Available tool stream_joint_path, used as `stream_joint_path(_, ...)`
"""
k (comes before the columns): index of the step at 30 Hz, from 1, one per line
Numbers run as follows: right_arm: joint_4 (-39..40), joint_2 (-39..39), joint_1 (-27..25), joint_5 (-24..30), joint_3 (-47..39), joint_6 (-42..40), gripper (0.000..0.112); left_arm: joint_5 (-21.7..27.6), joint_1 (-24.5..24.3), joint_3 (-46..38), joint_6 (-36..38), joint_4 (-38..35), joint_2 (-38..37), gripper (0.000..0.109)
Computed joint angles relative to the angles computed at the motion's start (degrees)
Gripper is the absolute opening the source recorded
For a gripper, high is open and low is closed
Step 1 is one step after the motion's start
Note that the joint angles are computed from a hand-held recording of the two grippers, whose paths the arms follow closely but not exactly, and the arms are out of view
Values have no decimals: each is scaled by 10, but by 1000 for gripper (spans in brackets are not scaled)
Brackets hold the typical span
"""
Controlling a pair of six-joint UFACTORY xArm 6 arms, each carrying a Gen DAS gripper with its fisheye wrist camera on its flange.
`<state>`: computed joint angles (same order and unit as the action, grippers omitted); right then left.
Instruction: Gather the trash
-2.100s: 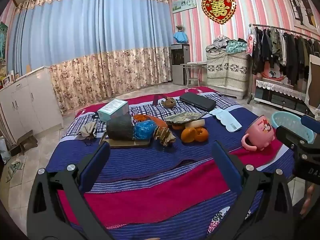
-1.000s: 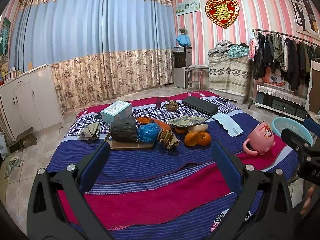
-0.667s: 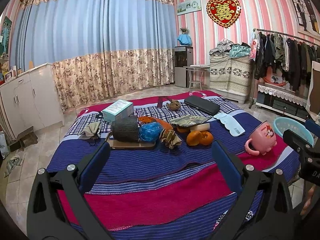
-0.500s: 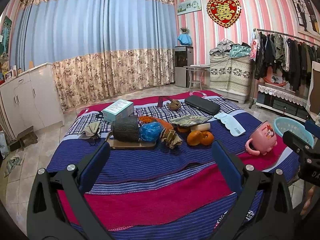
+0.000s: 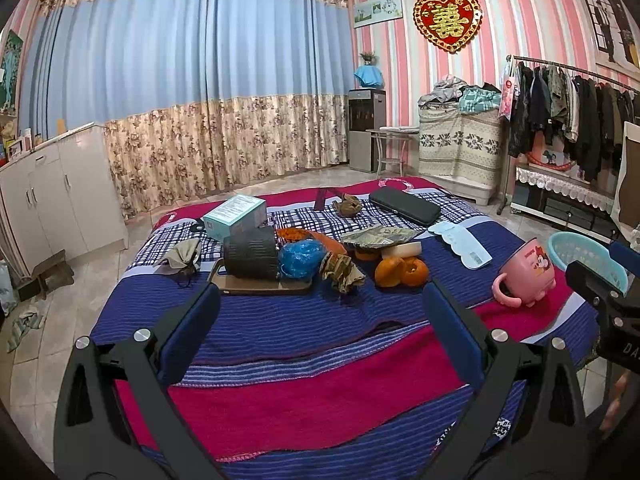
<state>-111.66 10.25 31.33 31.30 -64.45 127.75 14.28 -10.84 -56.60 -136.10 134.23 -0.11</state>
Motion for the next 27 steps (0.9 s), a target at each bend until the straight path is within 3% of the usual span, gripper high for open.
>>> stream_joint_path(27,-11,8,-1,0,0,8,99,5,2,-5,-33,25,23,98)
